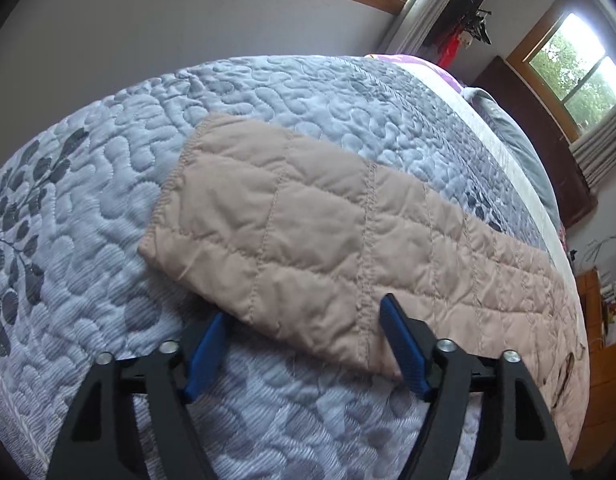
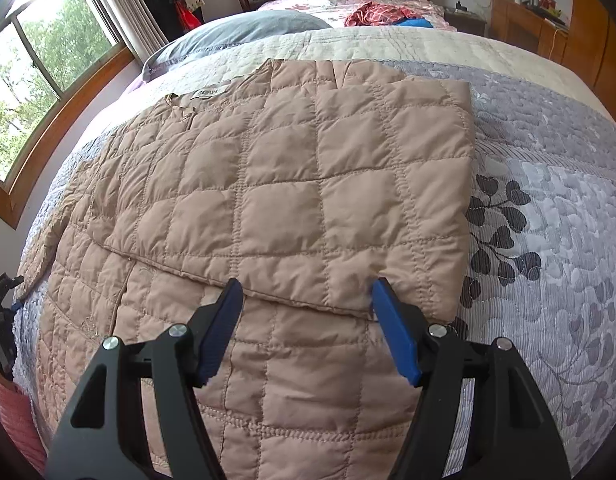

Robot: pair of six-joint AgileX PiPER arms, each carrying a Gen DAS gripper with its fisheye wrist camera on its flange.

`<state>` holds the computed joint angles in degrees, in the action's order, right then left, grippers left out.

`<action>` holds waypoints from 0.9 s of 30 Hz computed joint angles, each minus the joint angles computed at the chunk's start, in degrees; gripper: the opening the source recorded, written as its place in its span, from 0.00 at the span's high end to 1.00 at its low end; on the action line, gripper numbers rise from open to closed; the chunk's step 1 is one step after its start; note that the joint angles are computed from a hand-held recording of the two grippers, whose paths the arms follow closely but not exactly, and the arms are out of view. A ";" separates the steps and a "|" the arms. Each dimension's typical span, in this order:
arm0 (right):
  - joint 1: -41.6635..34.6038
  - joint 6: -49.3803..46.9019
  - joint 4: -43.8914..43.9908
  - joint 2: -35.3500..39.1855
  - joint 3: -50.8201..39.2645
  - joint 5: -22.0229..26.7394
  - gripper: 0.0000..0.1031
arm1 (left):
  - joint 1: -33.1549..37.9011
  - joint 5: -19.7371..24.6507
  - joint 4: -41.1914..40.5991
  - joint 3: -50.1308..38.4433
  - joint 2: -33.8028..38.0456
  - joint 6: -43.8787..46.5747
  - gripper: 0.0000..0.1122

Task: Fold large clothes
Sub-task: 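Grasp the other sleeve cuff with the left tool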

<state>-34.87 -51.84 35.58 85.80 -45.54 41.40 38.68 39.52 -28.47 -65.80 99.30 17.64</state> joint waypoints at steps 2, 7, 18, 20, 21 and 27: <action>-0.01 -0.02 -0.06 0.29 -0.05 -0.09 0.35 | -1.59 -2.93 4.26 -0.55 0.72 -5.44 0.61; 1.36 1.33 -1.54 0.51 0.51 -1.99 0.35 | -2.90 -7.16 4.19 -0.08 1.75 -5.44 0.92; 3.39 2.99 -2.35 2.15 1.34 -5.83 0.34 | -5.82 -8.41 -2.69 2.51 -1.67 1.16 0.95; 1.35 1.52 -0.74 1.77 0.36 -2.78 0.34 | -8.20 -8.56 -5.21 4.42 -5.07 4.23 0.95; 0.47 1.09 -0.29 1.25 -0.03 -1.31 0.34 | -9.30 -8.62 -6.18 5.11 -6.46 5.47 0.95; -1.89 2.72 -1.02 -1.53 -1.55 3.13 0.34 | -24.72 -8.74 -6.03 7.14 -15.06 6.06 0.95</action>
<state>-36.76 -49.12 34.57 84.27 -47.09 44.53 13.96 30.78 -34.51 -58.66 84.25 23.70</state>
